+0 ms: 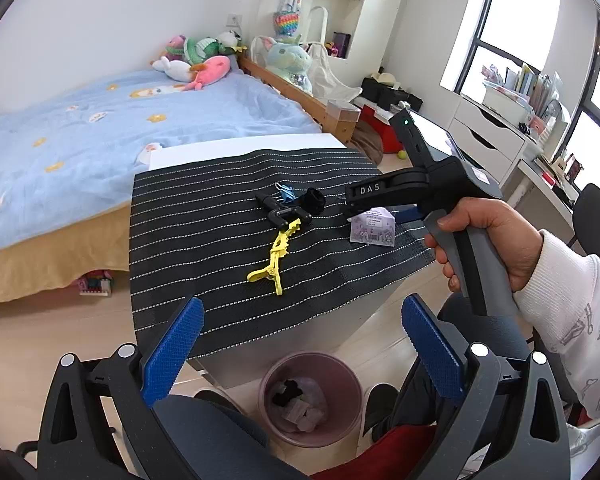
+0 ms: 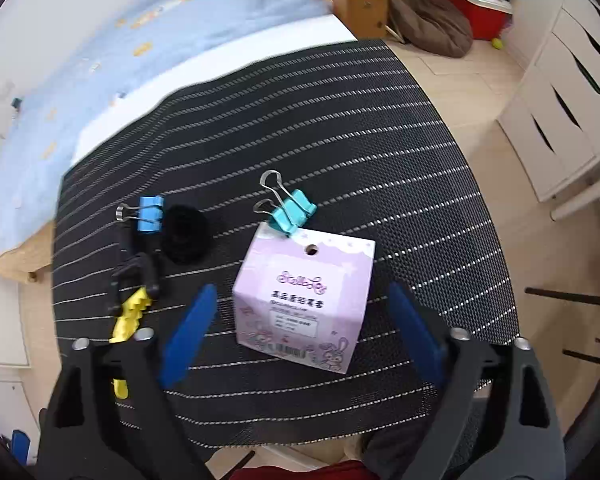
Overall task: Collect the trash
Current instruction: 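Move the right gripper toward the pink-purple paper box, then close the right gripper around the pink-purple paper box, then grasp the yellow claw clip with left while right lifts the paper box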
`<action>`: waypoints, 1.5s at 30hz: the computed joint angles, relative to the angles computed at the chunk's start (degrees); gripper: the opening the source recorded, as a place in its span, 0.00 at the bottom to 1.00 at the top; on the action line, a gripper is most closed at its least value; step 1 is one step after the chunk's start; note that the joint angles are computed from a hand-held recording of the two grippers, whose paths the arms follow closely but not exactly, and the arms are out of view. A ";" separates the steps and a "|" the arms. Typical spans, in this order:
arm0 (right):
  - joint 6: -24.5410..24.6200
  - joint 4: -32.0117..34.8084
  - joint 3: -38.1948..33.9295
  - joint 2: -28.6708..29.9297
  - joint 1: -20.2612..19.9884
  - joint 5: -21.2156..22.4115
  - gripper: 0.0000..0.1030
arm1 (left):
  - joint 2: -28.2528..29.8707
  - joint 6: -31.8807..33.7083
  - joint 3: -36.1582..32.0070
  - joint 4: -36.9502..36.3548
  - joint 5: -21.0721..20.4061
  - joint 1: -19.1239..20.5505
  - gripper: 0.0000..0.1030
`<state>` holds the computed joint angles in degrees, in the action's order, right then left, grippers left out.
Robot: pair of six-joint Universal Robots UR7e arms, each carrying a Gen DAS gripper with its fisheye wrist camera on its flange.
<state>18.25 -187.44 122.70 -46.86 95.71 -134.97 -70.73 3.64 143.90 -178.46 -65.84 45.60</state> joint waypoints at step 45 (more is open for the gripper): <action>-17.99 -11.97 10.75 -9.25 3.80 3.69 0.62 | 13.62 9.23 -15.41 6.88 1.56 4.05 0.93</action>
